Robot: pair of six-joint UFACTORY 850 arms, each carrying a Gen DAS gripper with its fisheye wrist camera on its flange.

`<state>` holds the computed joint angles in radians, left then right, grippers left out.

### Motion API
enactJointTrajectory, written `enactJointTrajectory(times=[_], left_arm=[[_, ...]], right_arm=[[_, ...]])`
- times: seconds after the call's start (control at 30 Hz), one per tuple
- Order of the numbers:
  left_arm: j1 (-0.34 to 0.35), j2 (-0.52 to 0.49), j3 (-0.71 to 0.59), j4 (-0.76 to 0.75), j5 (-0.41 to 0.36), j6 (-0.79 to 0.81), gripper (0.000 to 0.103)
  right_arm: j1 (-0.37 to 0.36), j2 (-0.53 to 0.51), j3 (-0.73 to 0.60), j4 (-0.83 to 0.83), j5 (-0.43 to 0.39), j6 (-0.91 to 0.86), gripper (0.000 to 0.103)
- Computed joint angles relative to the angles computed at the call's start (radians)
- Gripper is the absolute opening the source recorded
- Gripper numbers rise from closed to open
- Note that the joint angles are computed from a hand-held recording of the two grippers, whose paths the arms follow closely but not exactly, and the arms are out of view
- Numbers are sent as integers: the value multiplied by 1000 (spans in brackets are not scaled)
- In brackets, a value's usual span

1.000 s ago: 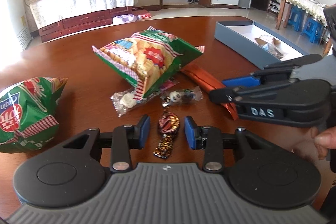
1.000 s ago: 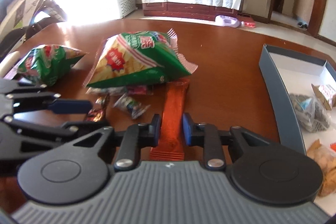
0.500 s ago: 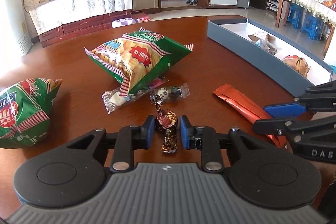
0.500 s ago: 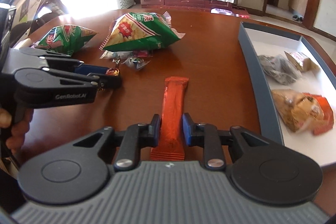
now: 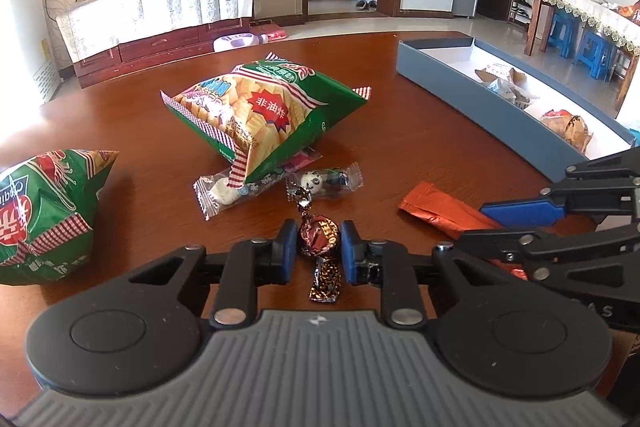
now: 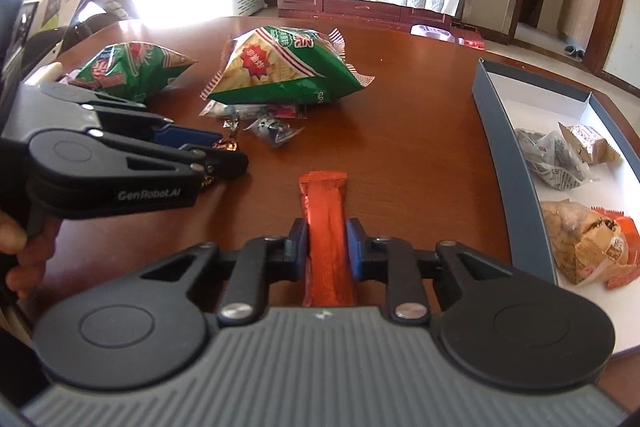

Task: Organize snacks
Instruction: 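Carry the chocolate and orange stick over the box lid with both tools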

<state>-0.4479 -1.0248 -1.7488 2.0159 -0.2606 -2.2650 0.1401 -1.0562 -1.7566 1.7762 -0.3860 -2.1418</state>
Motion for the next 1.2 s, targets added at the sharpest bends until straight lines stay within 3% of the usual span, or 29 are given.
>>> enactJointTrajectory(times=[0.53,1.2], left_arm=[[-28,25,2,41,-54,-27,27],[-72,-45,-167,-177,-79,217,27]], right_arm=[[-42,73,91,183,-145,-150,24],[-94,111,133,246,-217,-196,24]])
